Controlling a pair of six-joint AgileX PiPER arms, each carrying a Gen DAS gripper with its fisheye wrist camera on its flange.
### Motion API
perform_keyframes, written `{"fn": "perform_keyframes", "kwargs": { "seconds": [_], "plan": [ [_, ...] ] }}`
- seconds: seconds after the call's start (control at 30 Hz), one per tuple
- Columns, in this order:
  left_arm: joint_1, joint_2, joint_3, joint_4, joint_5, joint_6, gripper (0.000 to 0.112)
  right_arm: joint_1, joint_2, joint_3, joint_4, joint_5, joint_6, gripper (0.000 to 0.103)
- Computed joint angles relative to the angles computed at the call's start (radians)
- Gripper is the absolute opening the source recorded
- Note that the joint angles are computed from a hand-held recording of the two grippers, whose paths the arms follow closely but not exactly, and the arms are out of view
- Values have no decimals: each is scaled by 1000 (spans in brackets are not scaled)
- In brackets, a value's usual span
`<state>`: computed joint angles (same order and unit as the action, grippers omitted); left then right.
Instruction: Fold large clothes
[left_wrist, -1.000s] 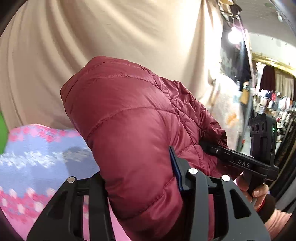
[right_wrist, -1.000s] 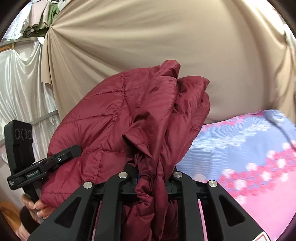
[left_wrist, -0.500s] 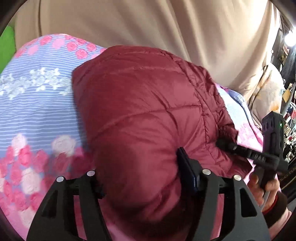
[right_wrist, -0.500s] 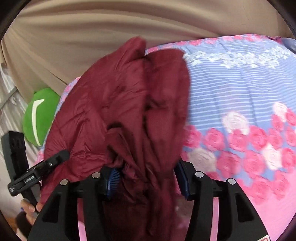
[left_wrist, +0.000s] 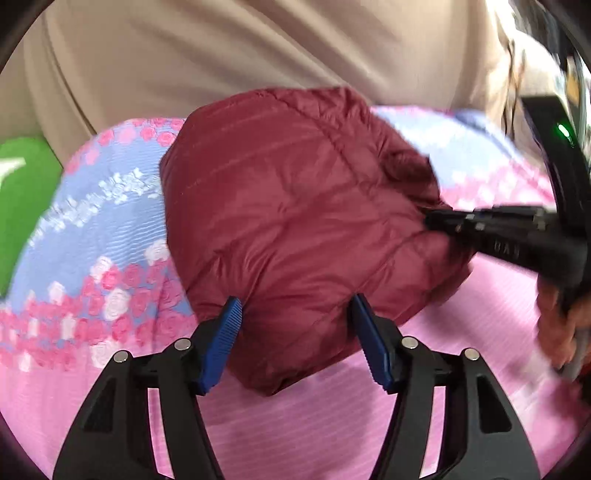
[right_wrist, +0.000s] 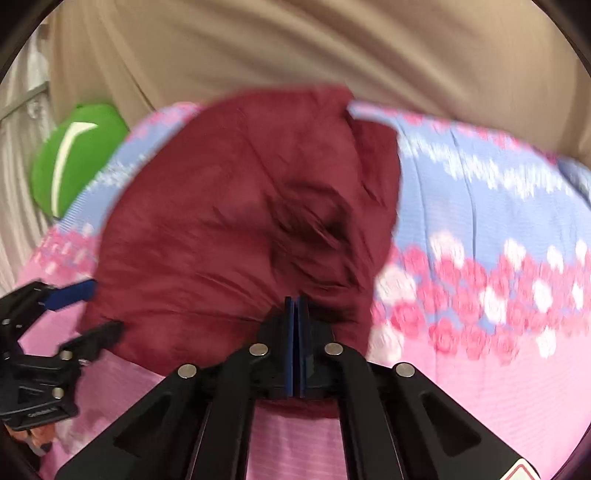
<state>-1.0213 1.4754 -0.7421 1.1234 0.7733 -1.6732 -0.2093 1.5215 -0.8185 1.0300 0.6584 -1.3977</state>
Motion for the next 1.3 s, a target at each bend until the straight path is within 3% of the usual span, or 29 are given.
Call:
{"fn": "perform_keyframes", "kwargs": {
  "seconds": [0.1,0.23,0.3,0.37,0.4,0.47,0.5,0.53,0.6,0.67,0.77,0.83,0.93,1.0,1.13,1.27,1.3],
  "plan": [
    [-62,-15,46,-9,31,18,64,-76,77,-9,14,70,-53,0],
    [-59,6,71,-46,30,33,64,-102,63,-24,11,122,-39,2],
    [-23,10,86,-33,14,-9,64,-126,47,-64,48,177,-24,15],
    [38,-17,111,-3,-55,-63,64,-102,42,-106,80,149,9,43],
    [61,-35,122,13,-88,-88,64,-72,57,-138,93,108,39,44],
    [97,-52,126,34,-118,-117,63,-28,103,-197,65,70,121,43],
    [111,-47,120,26,-121,-106,57,-9,143,-237,36,73,169,35],
    [134,-38,110,5,-133,-76,51,3,188,-273,17,95,199,12],
    [213,-33,111,-45,-222,-11,45,-6,207,-272,50,117,177,6],
    [242,-24,115,-55,-252,-4,45,-54,148,-188,171,105,45,5],
    [226,12,106,-11,-226,-50,45,-66,145,-138,193,56,15,5],
    [224,35,88,1,-210,-55,45,-2,194,-139,155,-39,22,5],
    [220,63,65,4,-180,-59,48,90,161,-115,75,-186,58,7],
    [199,65,62,-2,-135,-72,50,67,124,-123,4,-139,148,8],
    [65,-22,93,-73,-4,-85,49,-130,-25,-49,60,108,48,12],
    [-137,-181,112,-74,138,-167,52,-230,-112,28,9,210,-49,12],
    [-166,-200,97,-61,171,-184,56,-220,-115,41,0,202,-53,12]
  ]
}}
